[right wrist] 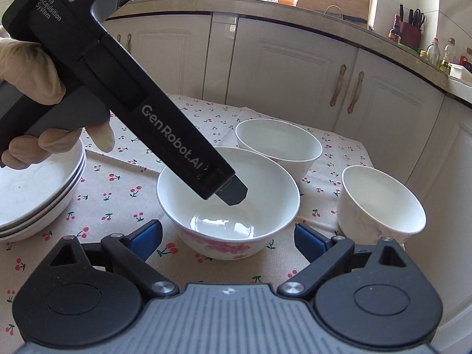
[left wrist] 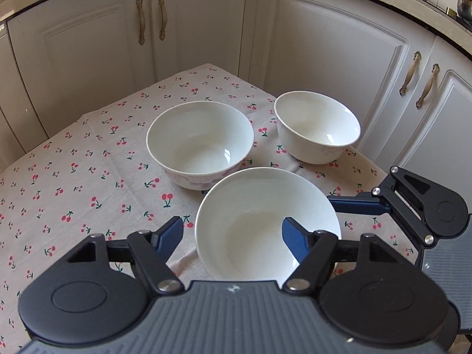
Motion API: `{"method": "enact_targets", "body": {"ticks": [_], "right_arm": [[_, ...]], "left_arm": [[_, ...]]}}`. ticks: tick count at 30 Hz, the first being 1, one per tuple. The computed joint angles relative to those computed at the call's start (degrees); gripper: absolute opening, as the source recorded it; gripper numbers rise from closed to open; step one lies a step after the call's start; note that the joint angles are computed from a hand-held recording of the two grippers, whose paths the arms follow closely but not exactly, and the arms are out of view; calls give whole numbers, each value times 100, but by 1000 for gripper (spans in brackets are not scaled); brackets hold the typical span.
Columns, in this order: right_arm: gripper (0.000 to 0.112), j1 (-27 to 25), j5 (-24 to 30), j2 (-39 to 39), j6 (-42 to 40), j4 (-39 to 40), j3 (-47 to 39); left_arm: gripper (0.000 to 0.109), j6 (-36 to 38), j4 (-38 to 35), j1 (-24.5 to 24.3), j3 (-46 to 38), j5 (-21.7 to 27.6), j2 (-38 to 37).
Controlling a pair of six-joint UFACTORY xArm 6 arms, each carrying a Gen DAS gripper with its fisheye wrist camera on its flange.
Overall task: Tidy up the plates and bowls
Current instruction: 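Grasp the rim of a pink-patterned white bowl with the left gripper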
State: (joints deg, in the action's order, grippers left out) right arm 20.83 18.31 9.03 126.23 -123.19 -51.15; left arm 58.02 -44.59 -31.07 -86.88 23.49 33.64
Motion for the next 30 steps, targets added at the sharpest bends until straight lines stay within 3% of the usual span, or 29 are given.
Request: {"method": "enact_targets", "body": {"ticks": [4, 13, 20, 30], "right_arm": [[90, -49, -63, 35, 145, -161, -70], [89, -62, -91, 35, 18, -17, -88], [89, -9, -141, -188, -54, 60, 55], [89, 215, -17, -1089, -509, 412, 789]], "left_arm": [[66, -5, 17, 26, -161, 167, 104], [64, 17, -51, 32, -199, 294, 117], [64, 217, -241, -22, 238, 132, -243], [65, 844, -934, -200, 1192, -84, -1064]]}}
